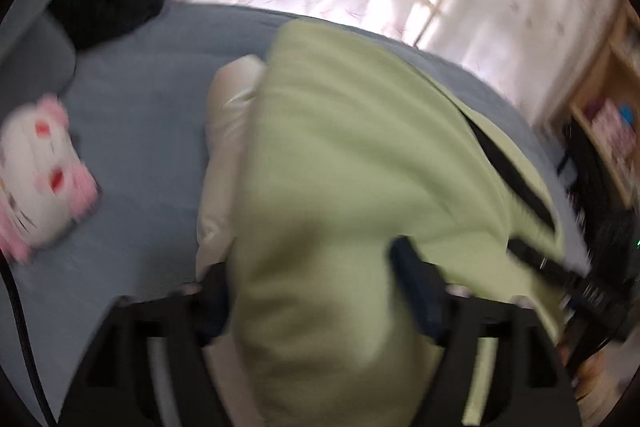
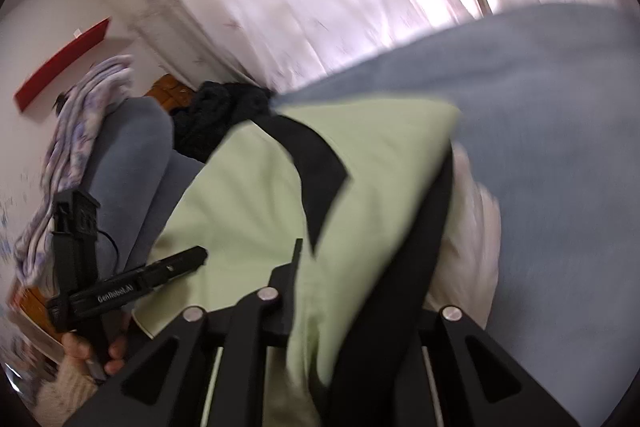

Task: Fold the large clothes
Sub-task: 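Grasp the folded bundle with both tools and lift it, then place the bundle on top of the cream puffer jacket and open both tools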

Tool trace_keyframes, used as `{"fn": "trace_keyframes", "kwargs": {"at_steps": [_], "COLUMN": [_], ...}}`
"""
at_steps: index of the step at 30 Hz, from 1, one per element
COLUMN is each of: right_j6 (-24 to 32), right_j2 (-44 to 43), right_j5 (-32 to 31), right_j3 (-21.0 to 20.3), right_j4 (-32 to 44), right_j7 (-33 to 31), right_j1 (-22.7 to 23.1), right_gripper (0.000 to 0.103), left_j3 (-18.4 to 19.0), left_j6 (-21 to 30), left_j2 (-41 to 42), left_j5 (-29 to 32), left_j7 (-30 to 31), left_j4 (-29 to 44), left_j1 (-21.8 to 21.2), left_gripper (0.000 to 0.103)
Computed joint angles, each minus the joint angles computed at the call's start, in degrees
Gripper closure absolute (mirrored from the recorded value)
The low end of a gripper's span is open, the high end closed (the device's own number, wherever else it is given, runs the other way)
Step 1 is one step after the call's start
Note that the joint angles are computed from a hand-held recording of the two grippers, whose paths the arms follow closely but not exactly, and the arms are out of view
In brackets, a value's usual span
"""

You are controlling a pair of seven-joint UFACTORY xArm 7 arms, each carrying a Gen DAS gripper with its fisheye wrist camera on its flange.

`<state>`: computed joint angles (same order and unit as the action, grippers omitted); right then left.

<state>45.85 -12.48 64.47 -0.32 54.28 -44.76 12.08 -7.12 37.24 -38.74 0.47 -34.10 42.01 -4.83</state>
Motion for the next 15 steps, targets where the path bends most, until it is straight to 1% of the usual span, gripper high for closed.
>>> {"fn": "trace_keyframes", "kwargs": {"at_steps": [1,2,3,6,8,9,11,12,14,15], "right_j6": [0.1,-0.4,-1.3,-4.8,-6.0,-6.5,-6.8,-6.9,-6.6,-6.2], "right_j2": [0.5,0.7,0.4,0.2,0.7,0.8,-0.2,-0.9,-2.7,-4.1], "right_j5": [2.1,4.7,5.9,8.0,8.4,8.1,5.5,3.6,-1.6,-4.7], "right_j3": [-0.6,-0.9,-0.6,0.6,1.0,1.1,1.4,1.5,1.5,1.5], "right_j4": [-0.8,-1.7,-2.5,-4.0,-4.3,-4.4,-5.1,-5.3,-5.7,-6.2], "right_j7": [-1.8,-4.7,-6.5,-9.0,-9.1,-8.8,-6.9,-5.2,-0.9,1.4], "right_j1": [0.0,0.1,0.1,0.6,0.7,0.7,0.4,0.4,0.1,-0.2], "right_gripper": [0.078,0.077,0.076,0.071,0.061,0.058,0.050,0.049,0.043,0.042], "left_j3": [0.9,1.3,0.8,-1.5,-2.3,-2.8,-5.1,-6.3,-8.8,-9.5], "left_j6": [-2.1,-3.8,-4.9,-5.8,-5.9,-5.3,-2.9,-1.6,2.4,4.6], "left_j2": [0.1,0.4,0.6,0.3,0.2,-0.1,-0.8,-0.7,-2.0,-2.5], "left_j5": [-1.1,-1.7,-1.0,1.3,1.9,2.4,4.2,5.3,8.1,9.3], "left_j7": [0.0,0.1,-0.1,-2.3,-4.1,-5.0,-7.8,-9.3,-12.5,-13.6], "left_j4": [-1.4,-2.3,-3.0,-4.2,-4.6,-4.6,-3.6,-2.7,-1.2,-0.4], "left_j1": [-0.5,-0.7,-0.1,2.0,2.6,2.9,3.9,4.4,5.7,5.9], "left_gripper": [0.020,0.019,0.017,0.013,0.011,0.010,0.010,0.010,0.010,0.010]}}
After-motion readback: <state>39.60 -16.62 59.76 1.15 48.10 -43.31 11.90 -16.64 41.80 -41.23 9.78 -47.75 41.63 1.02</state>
